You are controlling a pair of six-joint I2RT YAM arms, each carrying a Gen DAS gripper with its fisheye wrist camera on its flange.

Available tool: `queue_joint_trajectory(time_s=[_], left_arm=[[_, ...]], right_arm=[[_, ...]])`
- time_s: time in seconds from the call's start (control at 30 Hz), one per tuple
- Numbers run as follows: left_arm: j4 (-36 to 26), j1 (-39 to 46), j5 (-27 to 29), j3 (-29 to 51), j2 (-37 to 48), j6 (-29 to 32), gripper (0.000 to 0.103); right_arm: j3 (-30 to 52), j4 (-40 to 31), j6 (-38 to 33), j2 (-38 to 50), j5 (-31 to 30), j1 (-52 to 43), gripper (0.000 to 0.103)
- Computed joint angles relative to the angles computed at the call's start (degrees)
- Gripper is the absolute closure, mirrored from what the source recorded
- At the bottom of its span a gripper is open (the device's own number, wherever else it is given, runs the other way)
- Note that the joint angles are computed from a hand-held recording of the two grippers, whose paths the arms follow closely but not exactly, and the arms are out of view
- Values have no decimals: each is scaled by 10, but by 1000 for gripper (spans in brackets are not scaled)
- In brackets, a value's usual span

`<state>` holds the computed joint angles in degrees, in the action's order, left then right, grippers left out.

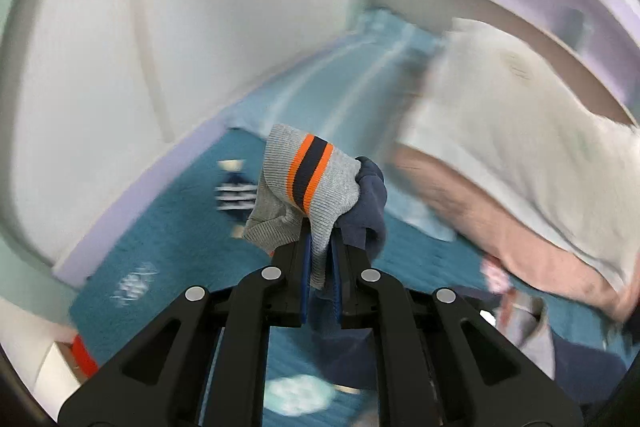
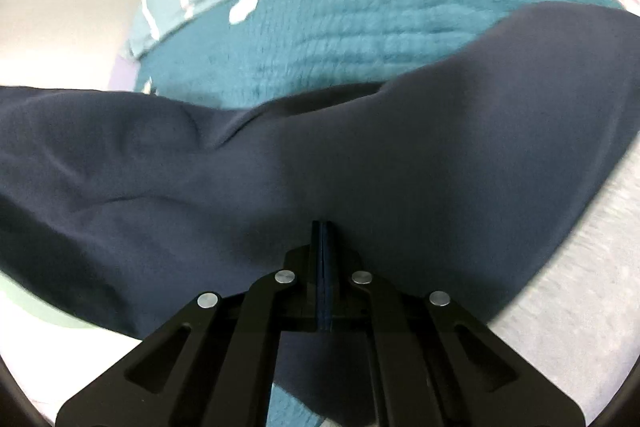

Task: Fold large clothes
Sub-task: 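Carry the sleeve across the jacket front with the left tool and release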

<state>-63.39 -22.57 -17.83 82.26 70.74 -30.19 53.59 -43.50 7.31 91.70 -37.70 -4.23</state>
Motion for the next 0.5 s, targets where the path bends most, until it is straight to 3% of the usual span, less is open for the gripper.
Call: queue_joint_trajectory(time_s=[0.13, 0.23, 0.37, 0.43, 0.5], left_arm=[[-21, -166, -99, 57, 77, -63, 94], [-15, -243, -107, 81, 138, -96, 94], [10, -336, -117, 102, 224, -117, 94], [12, -376, -145, 123, 292, -126, 94], [14, -398, -137, 150, 357, -132, 94]], right_arm=[[-7, -59, -70, -52, -22, -107, 98], [4, -131, -147, -63, -49, -257, 98], [71, -228, -311, -49, -9, -461, 98], [102, -259, -354, -27, 0, -533, 98], [147, -295, -399, 9, 11, -616, 98]])
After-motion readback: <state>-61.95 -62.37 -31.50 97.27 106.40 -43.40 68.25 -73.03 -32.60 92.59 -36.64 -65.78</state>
